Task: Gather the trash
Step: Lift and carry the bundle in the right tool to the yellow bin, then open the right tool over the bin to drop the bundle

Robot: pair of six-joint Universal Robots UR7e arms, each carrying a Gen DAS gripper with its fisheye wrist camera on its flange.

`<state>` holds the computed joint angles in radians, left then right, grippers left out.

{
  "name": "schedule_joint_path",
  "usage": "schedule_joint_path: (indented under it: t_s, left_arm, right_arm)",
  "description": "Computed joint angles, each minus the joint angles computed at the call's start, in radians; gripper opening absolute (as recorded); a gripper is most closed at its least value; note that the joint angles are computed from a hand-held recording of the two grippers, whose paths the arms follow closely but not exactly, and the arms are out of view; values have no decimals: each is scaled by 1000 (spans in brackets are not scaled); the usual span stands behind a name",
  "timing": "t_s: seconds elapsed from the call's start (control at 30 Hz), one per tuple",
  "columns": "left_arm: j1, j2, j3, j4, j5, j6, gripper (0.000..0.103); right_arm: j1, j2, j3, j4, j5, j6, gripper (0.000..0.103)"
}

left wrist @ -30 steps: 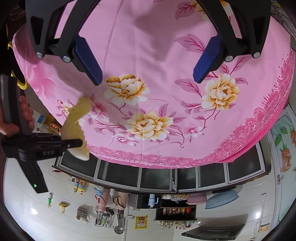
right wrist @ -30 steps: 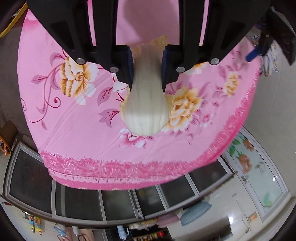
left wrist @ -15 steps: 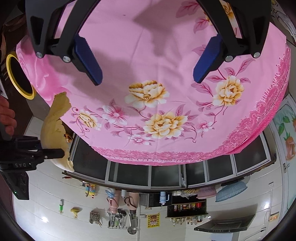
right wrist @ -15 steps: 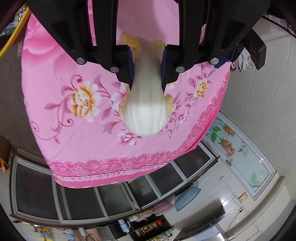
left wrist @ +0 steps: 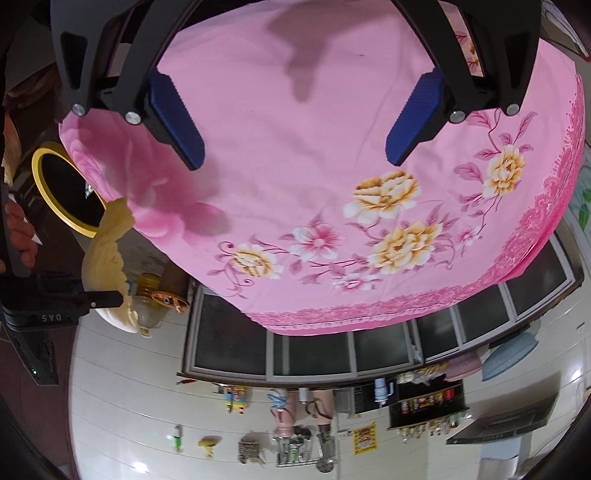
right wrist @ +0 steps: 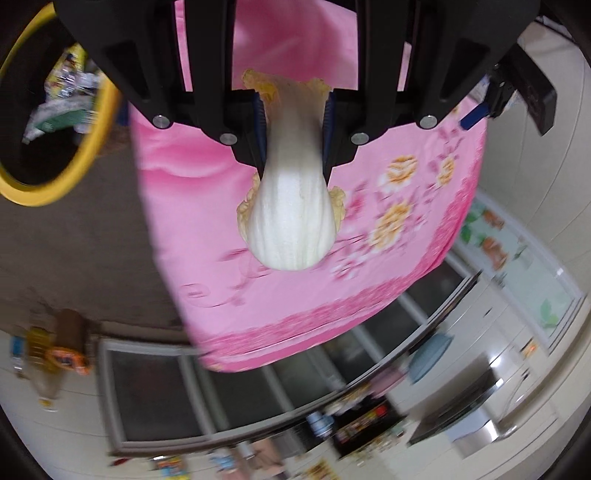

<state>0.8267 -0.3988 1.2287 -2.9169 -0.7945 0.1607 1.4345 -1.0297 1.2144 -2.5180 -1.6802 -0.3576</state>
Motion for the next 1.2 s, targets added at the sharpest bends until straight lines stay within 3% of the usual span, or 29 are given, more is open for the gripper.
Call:
schedule_joint_path:
  t_s: [0.2, 0.4, 0.6, 0.8, 0.87, 1.0, 1.1, 1.2]
  left_arm:
    - [-20, 35, -37, 47, -47, 9, 95]
    - [-27, 66, -85, 139, -110, -21, 95]
    - [-37, 82, -100, 147, -116, -21, 95]
    - [-37, 75, -94, 135, -126, -54, 95]
    - [-35, 59, -74, 111, -149, -87, 95]
    - [-36, 37, -38, 63, -155, -107, 95]
    - [-43, 22, -6, 14, -131, -89, 95]
    - [-44, 4, 20, -4, -121, -103, 95]
  right_arm:
    - [-53, -93, 104, -229, -119, -10, 24]
    - [-100, -111, 150, -434, -274, -58, 24]
    - [-164, -90, 140, -462, -380, -16, 25]
    - [-221, -86, 128, -374, -395, 52, 27]
    - [-226, -84, 132, -366, -414, 57, 33]
    - [-217, -62, 120, -399, -487, 26, 64]
    - [-203, -44, 122, -470, -561, -28, 66]
    - [-185, -28, 127, -551, -623, -93, 76]
